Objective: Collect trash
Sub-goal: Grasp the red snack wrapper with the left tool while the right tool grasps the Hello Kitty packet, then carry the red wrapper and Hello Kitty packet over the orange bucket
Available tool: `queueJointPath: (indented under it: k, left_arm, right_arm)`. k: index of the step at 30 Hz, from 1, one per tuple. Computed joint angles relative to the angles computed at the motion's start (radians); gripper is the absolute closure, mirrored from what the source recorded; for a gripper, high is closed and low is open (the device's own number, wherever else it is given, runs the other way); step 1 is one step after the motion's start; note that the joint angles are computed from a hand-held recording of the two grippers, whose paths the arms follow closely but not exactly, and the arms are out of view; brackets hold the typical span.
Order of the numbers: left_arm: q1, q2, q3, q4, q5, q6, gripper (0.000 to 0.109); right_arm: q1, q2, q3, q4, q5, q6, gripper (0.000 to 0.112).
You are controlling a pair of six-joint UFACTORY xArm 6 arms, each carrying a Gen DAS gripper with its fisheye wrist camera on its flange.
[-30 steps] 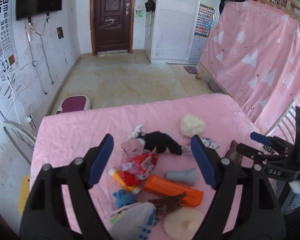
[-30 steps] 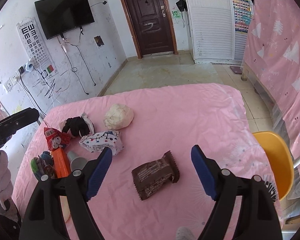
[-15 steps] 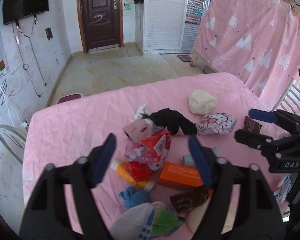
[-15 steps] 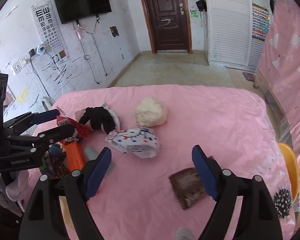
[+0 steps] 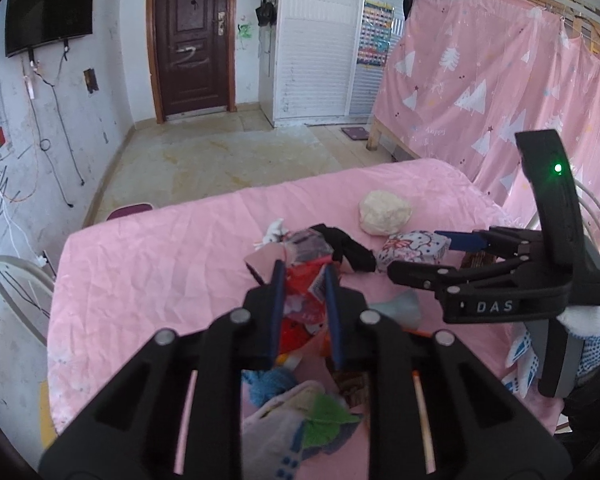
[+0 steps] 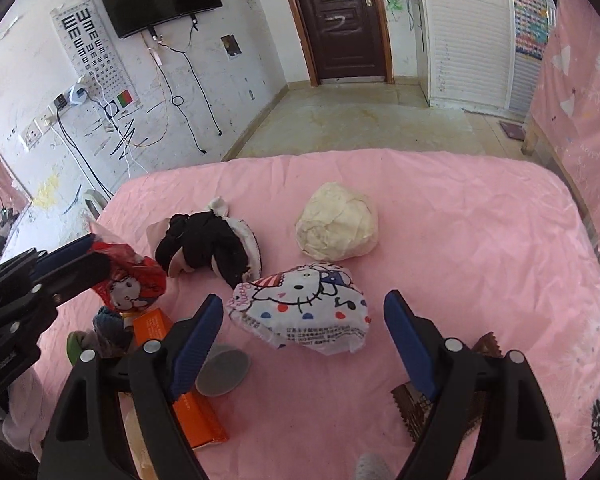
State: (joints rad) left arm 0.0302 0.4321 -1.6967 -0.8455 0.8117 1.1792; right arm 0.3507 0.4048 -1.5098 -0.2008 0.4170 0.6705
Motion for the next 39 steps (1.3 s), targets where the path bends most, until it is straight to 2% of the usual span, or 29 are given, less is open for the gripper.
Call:
queueJointPath:
  k: [1,2,6,20,29,39]
  left_arm:
    - [-0.001,-0.006,0.006,-0.002,-0.005,0.001,0.091]
    - [0.0,-0.009,0.007,-0.006,-0.005,0.003,0.091]
    - [0.0,-0.021,0.011,-0.016,-0.01,-0.001,0.091]
    - [-0.037,-0.088,0.04,-0.046,-0.041,0.007,0.091]
    - [-0.113,-0.145,0.074,-0.049,-0.076,0.004,0.091]
    - [-0.252,-0.207,0.146,-0.031,-0.129,-0.008,0.091]
  right_arm:
    - [-0.002,-0.001,0.003,0.011,-0.002,-0.007,0.05]
    - [-0.003,0.0,0.001,0.029,0.003,-0.023,0.064]
    - [-0.001,-0.014,0.019,-0.001,-0.006,-0.001,0.079]
    - [-0.033,-0.211,0.24,-0.143,-0.172,0.142,0.08]
    - [-0.136,-0.426,0.464,-0.337,-0.267,0.329,0.08]
    - [-0.276,-0.63,0.688,-0.387,-0.326,0.38,0.08]
